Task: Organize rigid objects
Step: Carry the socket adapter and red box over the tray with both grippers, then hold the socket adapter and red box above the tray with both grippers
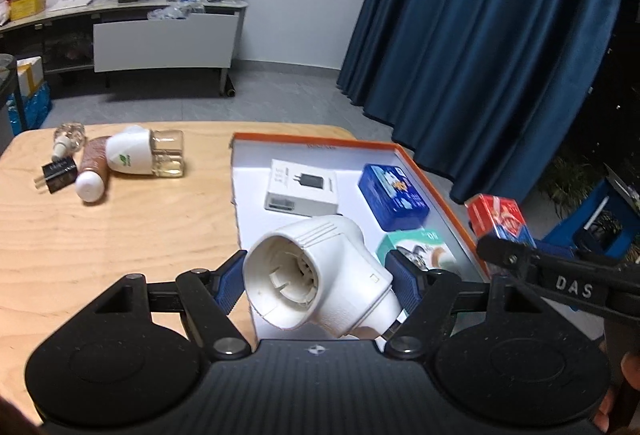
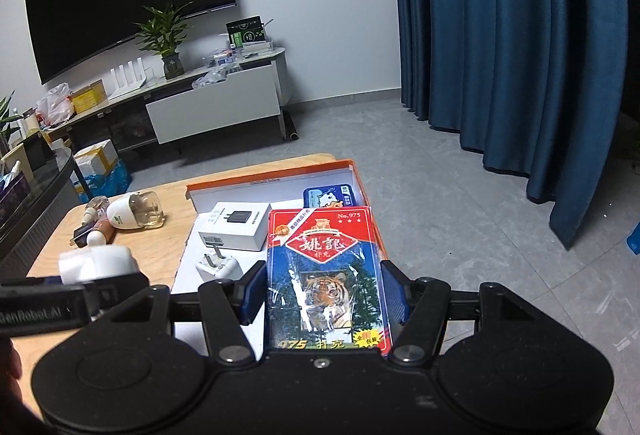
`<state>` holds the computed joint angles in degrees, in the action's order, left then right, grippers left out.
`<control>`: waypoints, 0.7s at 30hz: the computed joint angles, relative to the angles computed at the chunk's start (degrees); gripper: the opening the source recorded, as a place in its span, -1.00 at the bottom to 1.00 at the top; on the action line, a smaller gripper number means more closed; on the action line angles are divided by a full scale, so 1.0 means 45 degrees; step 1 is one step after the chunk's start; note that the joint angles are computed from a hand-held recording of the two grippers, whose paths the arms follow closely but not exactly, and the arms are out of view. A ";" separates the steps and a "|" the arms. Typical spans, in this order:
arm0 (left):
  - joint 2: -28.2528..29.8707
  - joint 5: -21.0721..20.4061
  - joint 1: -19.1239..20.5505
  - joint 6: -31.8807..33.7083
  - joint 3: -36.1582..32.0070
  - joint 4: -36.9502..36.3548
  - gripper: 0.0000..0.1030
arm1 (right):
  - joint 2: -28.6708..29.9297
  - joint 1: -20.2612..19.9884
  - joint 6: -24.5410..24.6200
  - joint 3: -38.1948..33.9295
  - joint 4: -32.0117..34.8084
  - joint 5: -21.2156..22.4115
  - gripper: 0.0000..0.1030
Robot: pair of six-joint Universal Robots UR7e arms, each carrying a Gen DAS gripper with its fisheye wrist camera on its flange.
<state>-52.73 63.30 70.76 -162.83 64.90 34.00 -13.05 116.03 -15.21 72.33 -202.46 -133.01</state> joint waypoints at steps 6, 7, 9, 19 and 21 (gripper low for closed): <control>-0.0119 0.0040 -0.0062 0.0105 0.0263 -0.0196 0.45 | 0.0040 0.0032 0.0001 -0.0074 0.0173 0.0068 0.39; -0.0132 0.0050 -0.0057 0.0088 0.0283 -0.0210 0.45 | 0.0056 0.0038 -0.0011 -0.0099 0.0181 0.0086 0.39; -0.0124 0.0063 -0.0041 0.0027 0.0253 -0.0169 0.45 | 0.0071 0.0052 -0.0046 -0.0121 0.0168 0.0126 0.39; -0.0171 0.0123 -0.0074 0.0020 0.0356 -0.0250 0.45 | 0.0113 0.0103 -0.0170 -0.0317 0.0227 0.0171 0.39; -0.0173 0.0147 -0.0069 0.0011 0.0358 -0.0234 0.45 | 0.0115 0.0113 -0.0179 -0.0316 0.0202 0.0173 0.39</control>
<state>-53.51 63.96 70.45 -162.78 66.51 32.94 -12.53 116.54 -16.01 70.91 -201.55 -132.23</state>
